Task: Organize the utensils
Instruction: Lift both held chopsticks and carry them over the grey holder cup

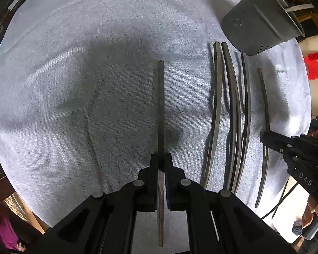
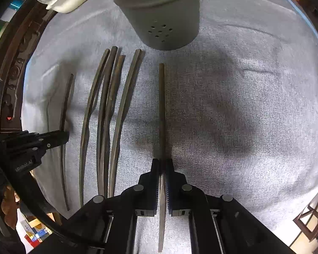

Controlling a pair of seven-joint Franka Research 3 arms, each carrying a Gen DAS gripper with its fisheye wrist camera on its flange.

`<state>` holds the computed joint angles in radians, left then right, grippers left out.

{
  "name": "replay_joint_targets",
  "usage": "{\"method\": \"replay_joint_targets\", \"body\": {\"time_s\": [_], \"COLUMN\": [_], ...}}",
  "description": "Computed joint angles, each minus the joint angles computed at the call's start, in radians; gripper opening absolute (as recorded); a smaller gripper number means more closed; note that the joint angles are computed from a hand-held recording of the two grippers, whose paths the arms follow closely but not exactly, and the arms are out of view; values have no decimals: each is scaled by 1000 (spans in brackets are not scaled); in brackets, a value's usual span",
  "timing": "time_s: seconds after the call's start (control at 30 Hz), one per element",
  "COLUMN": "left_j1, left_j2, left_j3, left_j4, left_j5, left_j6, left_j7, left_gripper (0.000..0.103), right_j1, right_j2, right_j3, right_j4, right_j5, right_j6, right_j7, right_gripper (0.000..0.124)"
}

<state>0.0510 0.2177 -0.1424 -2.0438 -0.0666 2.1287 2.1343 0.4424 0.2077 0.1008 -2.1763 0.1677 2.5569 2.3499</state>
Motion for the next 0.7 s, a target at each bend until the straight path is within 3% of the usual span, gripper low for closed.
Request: {"method": "replay_joint_targets", "body": {"time_s": [0.17,0.57,0.7], "left_j1": [9,61,74], "left_j2": [15,28,3], "left_j3": [-1,-3,2], "left_j4": [21,85,82], "left_j5": [-24,-148,-200], "left_j6": [-9,-45,-47], "left_j7": [9,65,84], "left_gripper": [6,6,6], "right_j1": [-7,-37,-55], "right_j2": [-28,-202,-274], "right_j3": [-5,7,18], "right_j4": [-46,-319,-402], "right_j5": [8,38,9], "right_j6": [65,372,435], "right_j7": [16,109,158], "right_gripper": [6,6,6]}}
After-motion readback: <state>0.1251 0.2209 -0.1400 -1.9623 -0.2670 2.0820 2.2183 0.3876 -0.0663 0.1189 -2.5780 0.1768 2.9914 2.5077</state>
